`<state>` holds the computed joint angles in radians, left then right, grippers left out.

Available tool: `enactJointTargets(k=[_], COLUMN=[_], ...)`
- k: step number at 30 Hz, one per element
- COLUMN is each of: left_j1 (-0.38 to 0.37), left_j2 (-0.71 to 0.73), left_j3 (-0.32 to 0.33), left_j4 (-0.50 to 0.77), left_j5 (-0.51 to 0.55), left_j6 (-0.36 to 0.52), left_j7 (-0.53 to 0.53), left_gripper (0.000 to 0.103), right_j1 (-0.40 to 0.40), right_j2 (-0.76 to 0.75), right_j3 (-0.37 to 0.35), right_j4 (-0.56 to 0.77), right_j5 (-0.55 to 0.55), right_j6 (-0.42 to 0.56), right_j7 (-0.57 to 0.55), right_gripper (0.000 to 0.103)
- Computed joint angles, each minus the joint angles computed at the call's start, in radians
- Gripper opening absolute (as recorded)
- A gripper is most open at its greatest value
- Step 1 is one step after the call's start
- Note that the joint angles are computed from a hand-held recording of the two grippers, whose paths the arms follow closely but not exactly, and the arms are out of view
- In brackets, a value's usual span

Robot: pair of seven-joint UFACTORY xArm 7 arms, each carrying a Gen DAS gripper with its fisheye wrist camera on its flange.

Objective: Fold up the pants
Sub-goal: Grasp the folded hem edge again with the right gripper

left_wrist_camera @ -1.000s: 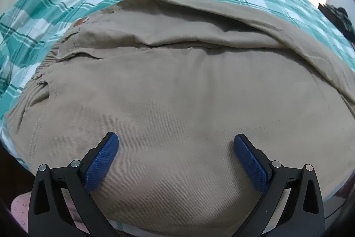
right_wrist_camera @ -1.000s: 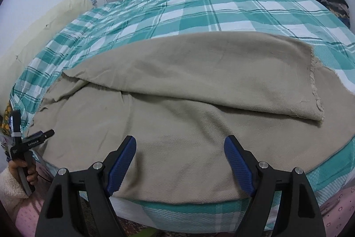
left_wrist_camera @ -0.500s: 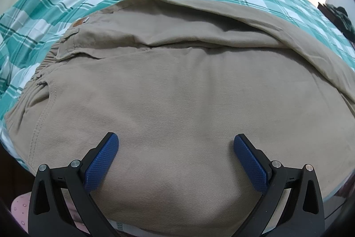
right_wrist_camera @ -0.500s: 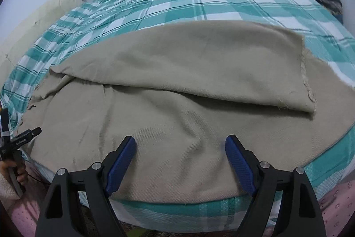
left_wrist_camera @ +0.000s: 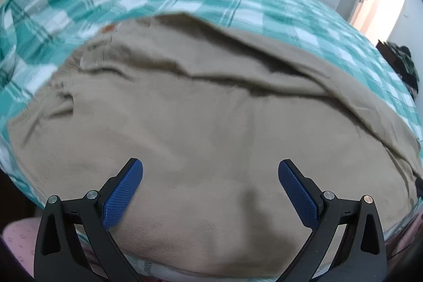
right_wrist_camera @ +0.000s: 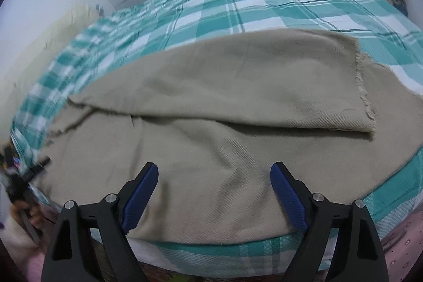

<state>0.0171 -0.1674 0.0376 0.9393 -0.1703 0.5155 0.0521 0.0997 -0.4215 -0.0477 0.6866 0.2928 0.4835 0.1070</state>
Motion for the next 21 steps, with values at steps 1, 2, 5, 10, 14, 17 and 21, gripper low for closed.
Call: enactJointTargets(k=[1, 2, 5, 10, 14, 17, 21], left_j1=[0.002, 0.003, 0.004, 0.004, 0.004, 0.003, -0.028], left_j2=[0.008, 0.011, 0.021, 0.022, 0.026, 0.030, 0.018], left_j3=[0.001, -0.001, -0.011, -0.017, -0.023, -0.024, 0.031], left_j4=[0.003, 0.003, 0.010, 0.006, 0.007, 0.024, 0.082], left_j5=[-0.001, 0.004, 0.032, 0.069, 0.101, 0.116, -0.133], left_j6=[0.007, 0.002, -0.005, -0.008, -0.004, 0.027, 0.094], left_j7=[-0.006, -0.009, -0.023, -0.042, -0.050, -0.058, 0.097], left_gripper=[0.102, 0.102, 0.102, 0.102, 0.102, 0.102, 0.102], right_j1=[0.016, 0.036, 0.122, 0.060, -0.006, -0.091, -0.071], right_j2=[-0.008, -0.009, 0.035, 0.138, 0.188, 0.243, 0.211], right_j3=[-0.019, -0.039, -0.140, -0.166, -0.113, -0.035, -0.039], right_j4=[0.000, 0.004, 0.061, 0.121, 0.135, 0.177, 0.214], right_j5=[0.035, 0.072, 0.283, 0.494, 0.548, 0.336, 0.327], right_j6=[-0.008, -0.011, 0.032, 0.045, -0.038, -0.019, -0.040], right_j7=[-0.012, -0.029, -0.134, -0.028, 0.066, 0.204, 0.126], right_gripper=[0.086, 0.086, 0.084, 0.079, 0.068, 0.004, 0.003])
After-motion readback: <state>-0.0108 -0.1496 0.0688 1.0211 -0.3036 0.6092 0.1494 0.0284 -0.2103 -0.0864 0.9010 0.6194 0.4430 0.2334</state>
